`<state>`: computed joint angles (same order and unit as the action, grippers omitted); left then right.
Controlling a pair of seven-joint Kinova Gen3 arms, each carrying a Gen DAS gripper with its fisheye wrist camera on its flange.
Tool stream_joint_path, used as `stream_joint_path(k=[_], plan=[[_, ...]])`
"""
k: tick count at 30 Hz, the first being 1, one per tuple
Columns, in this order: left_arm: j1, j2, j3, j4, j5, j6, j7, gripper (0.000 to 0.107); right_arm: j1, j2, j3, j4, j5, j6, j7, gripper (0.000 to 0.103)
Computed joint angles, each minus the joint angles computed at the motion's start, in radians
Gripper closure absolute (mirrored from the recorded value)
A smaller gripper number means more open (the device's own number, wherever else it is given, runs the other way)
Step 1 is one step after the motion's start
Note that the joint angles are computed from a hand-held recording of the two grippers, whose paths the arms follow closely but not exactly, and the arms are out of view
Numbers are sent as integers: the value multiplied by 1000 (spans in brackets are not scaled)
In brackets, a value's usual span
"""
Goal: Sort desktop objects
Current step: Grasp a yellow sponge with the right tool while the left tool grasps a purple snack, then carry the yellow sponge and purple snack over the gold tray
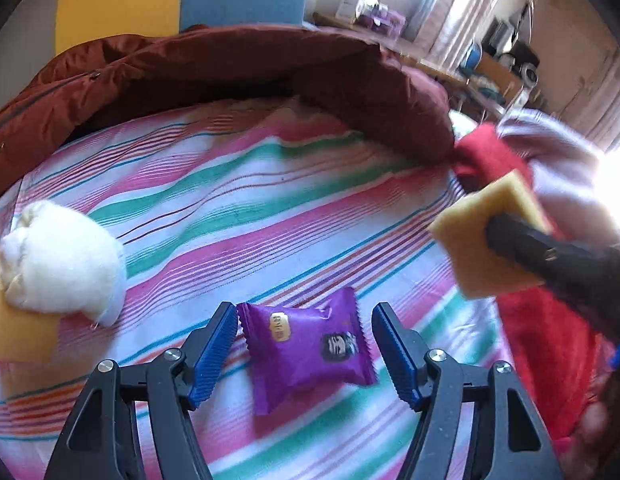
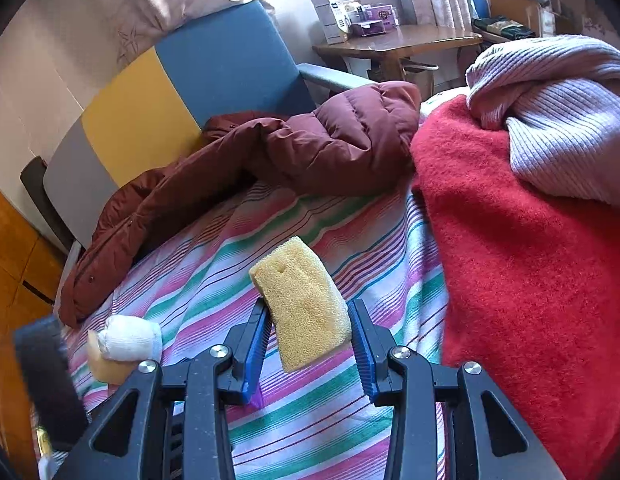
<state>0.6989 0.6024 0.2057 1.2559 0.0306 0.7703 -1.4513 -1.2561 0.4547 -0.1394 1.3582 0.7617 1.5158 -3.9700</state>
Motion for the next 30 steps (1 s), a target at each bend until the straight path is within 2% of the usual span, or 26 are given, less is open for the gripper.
stream_joint_path(k=[4,5,6,11,18,20,26,30], plan=[[67,-14,-45,45,-104,-44,-3,45,8,4,-3,-5,-5,-14,22,64],[74,-28,-51,73,-122,-70,-4,51,10,4,-3,-5,-7,-18,28,64],[65,-37,-44,93,-123,-87,-12,53,13,5,-2,-5,-8,-24,37,64],[-32,-81,25,176,-63,-126,-119,63,25,9,-2,-3,-21,-66,75,63],[-130,-201,48,363,21,-197,-198,64,45,30,1,-28,-21,-169,215,63],[-159,-237,57,418,53,-219,-215,65,52,30,4,-20,-21,-226,252,63],[-263,-337,74,541,163,-234,-300,65,65,45,16,-26,-10,-394,383,63],[-299,-383,62,595,213,-246,-322,65,72,83,26,-78,-54,-441,487,63]])
